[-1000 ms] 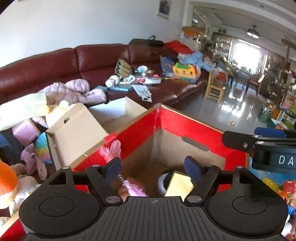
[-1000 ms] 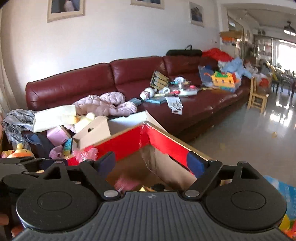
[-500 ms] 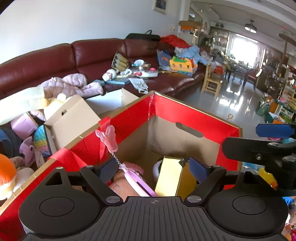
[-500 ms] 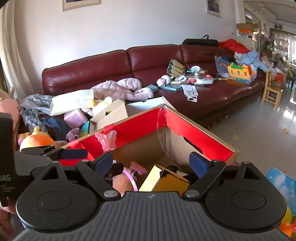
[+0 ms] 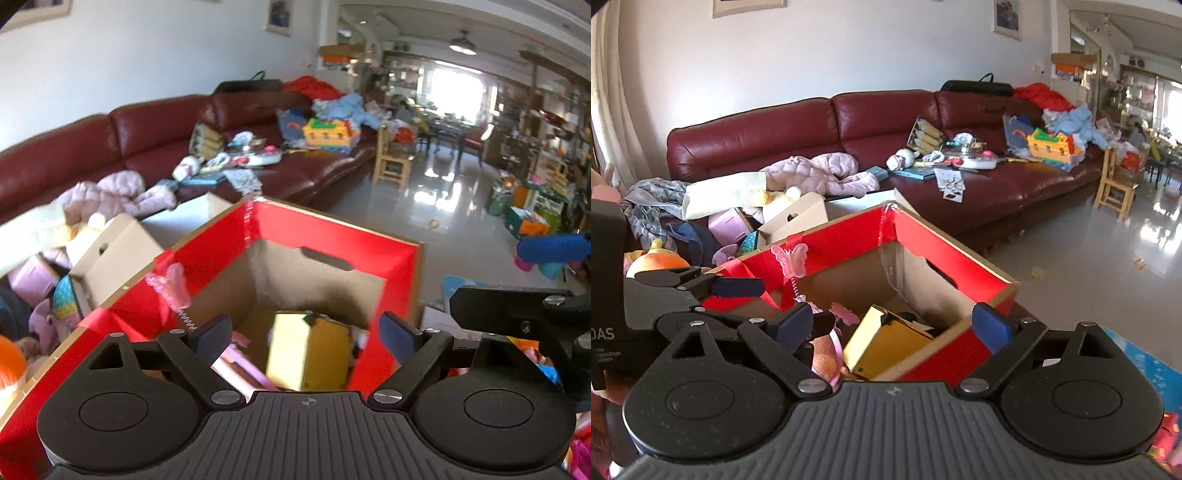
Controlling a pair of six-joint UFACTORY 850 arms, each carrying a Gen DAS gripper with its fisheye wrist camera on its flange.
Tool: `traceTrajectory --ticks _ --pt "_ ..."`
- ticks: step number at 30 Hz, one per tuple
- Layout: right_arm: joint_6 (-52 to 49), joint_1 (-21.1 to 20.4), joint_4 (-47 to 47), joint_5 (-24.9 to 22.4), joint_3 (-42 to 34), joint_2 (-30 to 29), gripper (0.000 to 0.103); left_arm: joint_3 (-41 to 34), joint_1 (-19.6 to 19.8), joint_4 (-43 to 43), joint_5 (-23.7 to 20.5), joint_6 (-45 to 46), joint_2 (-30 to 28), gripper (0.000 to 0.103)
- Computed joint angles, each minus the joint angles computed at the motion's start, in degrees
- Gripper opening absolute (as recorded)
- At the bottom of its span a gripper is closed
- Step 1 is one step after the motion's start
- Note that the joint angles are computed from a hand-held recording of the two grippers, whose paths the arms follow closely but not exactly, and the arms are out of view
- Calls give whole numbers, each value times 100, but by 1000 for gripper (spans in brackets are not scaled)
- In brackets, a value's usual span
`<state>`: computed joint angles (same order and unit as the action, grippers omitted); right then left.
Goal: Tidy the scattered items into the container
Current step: 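Move both grippers back to the toy pile toward the pink plastic house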
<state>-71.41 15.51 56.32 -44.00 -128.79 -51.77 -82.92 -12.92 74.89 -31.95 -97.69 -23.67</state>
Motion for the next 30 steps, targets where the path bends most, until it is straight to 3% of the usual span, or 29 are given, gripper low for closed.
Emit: traceTrajectory --ticks 7,13,22,30 --pt "-959 -350 407 487 1306 876 97 -179 -442 67 115 388 -167 97" --pt "-1186 -774 468 942 2105 1299 99 -552 -789 -602 307 1480 -667 97" --pt "1013 -1356 -863 1410 2448 1001 99 -1232 -1116 -2387 588 3823 -1582 97" --pt "2561 -1745 -1605 1163 2403 448 97 -1980 -1291 -3695 323 5358 -2274 97"
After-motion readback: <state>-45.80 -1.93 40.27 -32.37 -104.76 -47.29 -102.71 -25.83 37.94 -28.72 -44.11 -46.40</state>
